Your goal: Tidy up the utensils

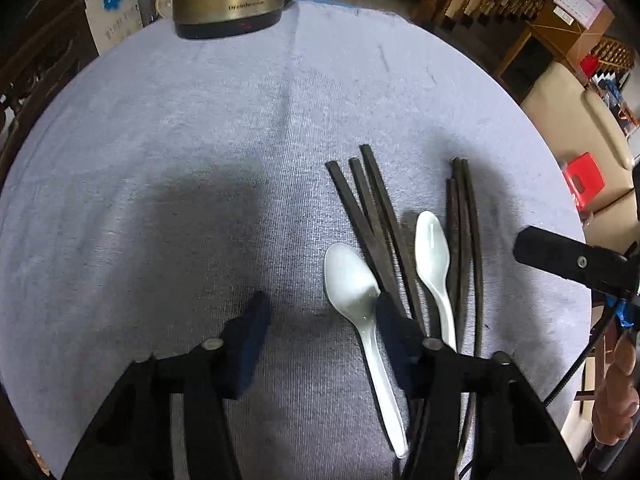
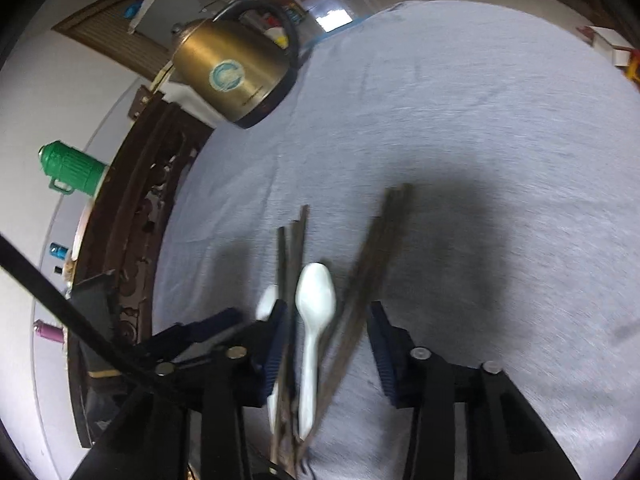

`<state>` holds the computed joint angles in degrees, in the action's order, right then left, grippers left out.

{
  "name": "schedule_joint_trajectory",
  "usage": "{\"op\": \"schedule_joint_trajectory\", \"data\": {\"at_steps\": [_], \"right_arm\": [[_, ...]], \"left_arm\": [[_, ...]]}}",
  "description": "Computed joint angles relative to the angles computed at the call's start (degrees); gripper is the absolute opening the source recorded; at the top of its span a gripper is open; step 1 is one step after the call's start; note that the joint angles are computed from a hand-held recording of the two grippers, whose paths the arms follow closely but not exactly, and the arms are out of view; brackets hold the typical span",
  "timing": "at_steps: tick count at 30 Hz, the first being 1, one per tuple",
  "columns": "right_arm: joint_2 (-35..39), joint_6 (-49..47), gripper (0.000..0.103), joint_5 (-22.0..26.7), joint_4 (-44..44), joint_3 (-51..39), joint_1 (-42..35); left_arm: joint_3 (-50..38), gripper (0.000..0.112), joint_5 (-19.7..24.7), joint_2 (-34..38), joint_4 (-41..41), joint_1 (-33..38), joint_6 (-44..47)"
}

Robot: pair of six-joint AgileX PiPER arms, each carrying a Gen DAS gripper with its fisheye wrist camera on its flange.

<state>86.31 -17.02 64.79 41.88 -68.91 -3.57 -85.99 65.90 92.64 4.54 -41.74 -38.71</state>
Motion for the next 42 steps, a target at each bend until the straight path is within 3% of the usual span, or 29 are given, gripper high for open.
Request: {"op": "schedule_joint_trajectory", "data": {"at_steps": [1, 4, 12, 17, 19, 21, 23, 24, 25, 27, 33, 39, 42], "right_arm": [[1.10, 0.40, 0.039, -0.64, -0.27, -1.06, 1.41], [4.05, 2.09, 0.039, -2.47, -1.46, -3.24, 4.30], [8.20, 1.36, 0.037, -6.87, -2.89, -5.47, 7.58], [9.53, -0.87, 0.037, -4.28, -2.55, -6.79, 8.32], [9.79, -1.21, 0.037, -3.38, -3.64, -7.70, 9.02], [10.26, -1.39, 0.028, -2.76, -4.28, -8.29, 9.27], [10.65, -0.31, 0.004, -2.72, -6.36, -9.00, 10.37], [10.67, -0.18, 0.003, -2.81, -6.63, -8.95, 10.67], [10.01, -0.55, 0.002, -3.67, -6.16, -8.10, 10.60], [8.63, -1.45, 0.002, -4.91, -5.24, -6.71, 10.00], [4.50, -4.70, 0.002, -4.60, -1.30, -4.13, 5.92], [-3.93, -5.07, 0.002, -4.75, 1.82, -0.77, 2.13], [-11.26, -6.31, 0.002, -5.02, 4.18, 2.23, -0.77]], "left_arm": [[0.30, 0.041, -0.36, -0.19, 0.50, -0.08, 0.24], [2.08, 0.026, -2.19, -1.73, -1.48, 1.17, 2.95], [4.95, 0.026, -1.16, -4.98, -0.46, 2.96, 7.29], [4.78, 0.027, 1.17, -6.34, -4.59, 6.41, 12.28], [3.92, 0.037, 1.30, -5.62, -6.56, 7.79, 13.12], [3.36, 0.053, 1.17, -5.34, -7.51, 8.61, 12.81], [2.63, 0.054, 1.29, -4.54, -7.01, 8.21, 11.99], [2.39, 0.054, 0.99, -3.99, -7.29, 8.23, 12.01], [2.30, 0.049, 0.81, -3.70, -7.76, 8.24, 11.88], [2.54, 0.028, -0.43, -2.97, -8.41, 8.41, 11.87], [5.99, 0.028, -3.25, -7.25, -4.38, 6.21, 8.40], [3.18, 0.028, -0.12, -14.82, 3.40, -0.23, 1.50], [0.70, 0.028, 1.19, -18.80, 11.76, -7.97, -6.64]]}}
